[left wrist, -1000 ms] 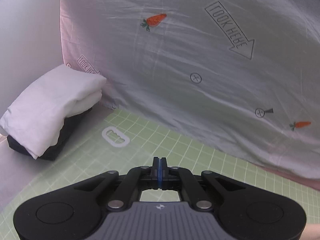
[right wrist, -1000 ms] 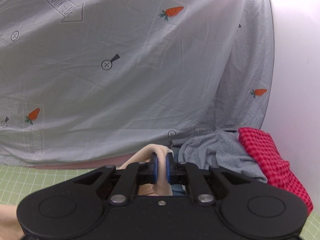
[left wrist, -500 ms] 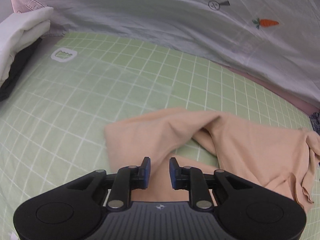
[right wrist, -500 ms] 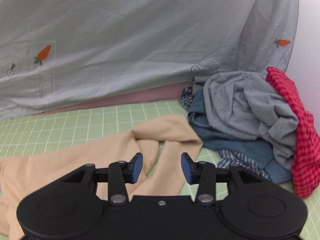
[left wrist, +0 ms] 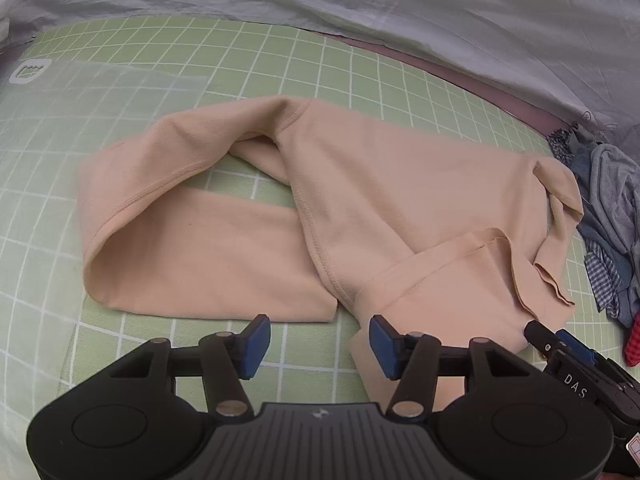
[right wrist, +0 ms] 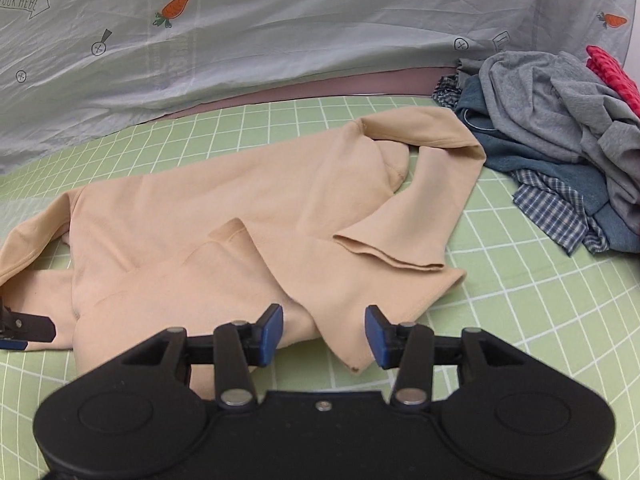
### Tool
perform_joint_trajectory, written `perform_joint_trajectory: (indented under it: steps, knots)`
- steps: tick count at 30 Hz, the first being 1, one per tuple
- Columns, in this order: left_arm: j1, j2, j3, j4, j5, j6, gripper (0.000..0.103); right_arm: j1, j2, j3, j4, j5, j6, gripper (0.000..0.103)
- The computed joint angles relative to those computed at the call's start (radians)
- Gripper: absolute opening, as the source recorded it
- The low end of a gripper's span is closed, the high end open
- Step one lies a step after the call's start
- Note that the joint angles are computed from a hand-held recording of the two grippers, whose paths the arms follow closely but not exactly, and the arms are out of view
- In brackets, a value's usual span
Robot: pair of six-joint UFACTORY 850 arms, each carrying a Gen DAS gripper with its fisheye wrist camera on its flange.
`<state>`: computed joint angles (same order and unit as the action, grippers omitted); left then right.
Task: Fold clothes
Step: 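Lay the beige shirt flat on the mat and open both grippers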
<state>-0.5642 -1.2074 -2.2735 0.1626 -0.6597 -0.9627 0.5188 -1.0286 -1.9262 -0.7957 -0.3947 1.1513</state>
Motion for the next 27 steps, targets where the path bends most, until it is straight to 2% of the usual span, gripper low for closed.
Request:
perform_joint_trajectory:
  steps: [3, 7, 9, 11, 12, 13, 15, 17, 21, 27]
  knots:
    - [0.000, -0.028, -0.046, -0.077, -0.008, 0.064, 0.060, 0.001, 0.000, 0.000, 0.021, -0.024, -0.042, 0.049]
    - [-0.004, -0.075, -0.113, -0.165, -0.027, 0.111, 0.061, 0.006, -0.011, -0.011, -0.006, -0.074, -0.097, 0.048]
    - [-0.007, -0.092, -0.132, -0.192, -0.020, 0.114, 0.060, 0.005, -0.014, -0.014, -0.017, -0.086, -0.128, 0.043]
    - [-0.009, -0.100, -0.139, -0.211, -0.005, 0.104, 0.058, -0.002, -0.018, -0.019, 0.037, -0.079, -0.207, 0.035]
    - [-0.011, -0.101, -0.138, -0.209, 0.001, 0.091, 0.052, -0.007, -0.021, -0.022, 0.074, -0.075, -0.251, 0.026]
    - [-0.015, -0.091, -0.119, -0.197, 0.021, 0.069, 0.033, -0.008, -0.013, -0.009, 0.072, -0.062, -0.254, 0.015]
    - [-0.023, -0.072, -0.084, -0.165, 0.055, 0.015, 0.013, -0.011, 0.003, 0.020, 0.057, -0.034, -0.250, 0.006]
    - [-0.036, -0.041, -0.038, -0.062, 0.067, -0.099, 0.007, -0.014, 0.034, 0.069, -0.016, 0.004, -0.176, 0.004]
    - [-0.068, 0.037, 0.067, 0.185, 0.097, -0.325, 0.006, -0.022, 0.105, 0.173, -0.229, 0.052, 0.053, 0.003]
    - [-0.146, 0.127, 0.156, 0.697, -0.034, -0.658, 0.006, -0.030, 0.233, 0.350, -0.610, 0.067, 0.492, 0.002]
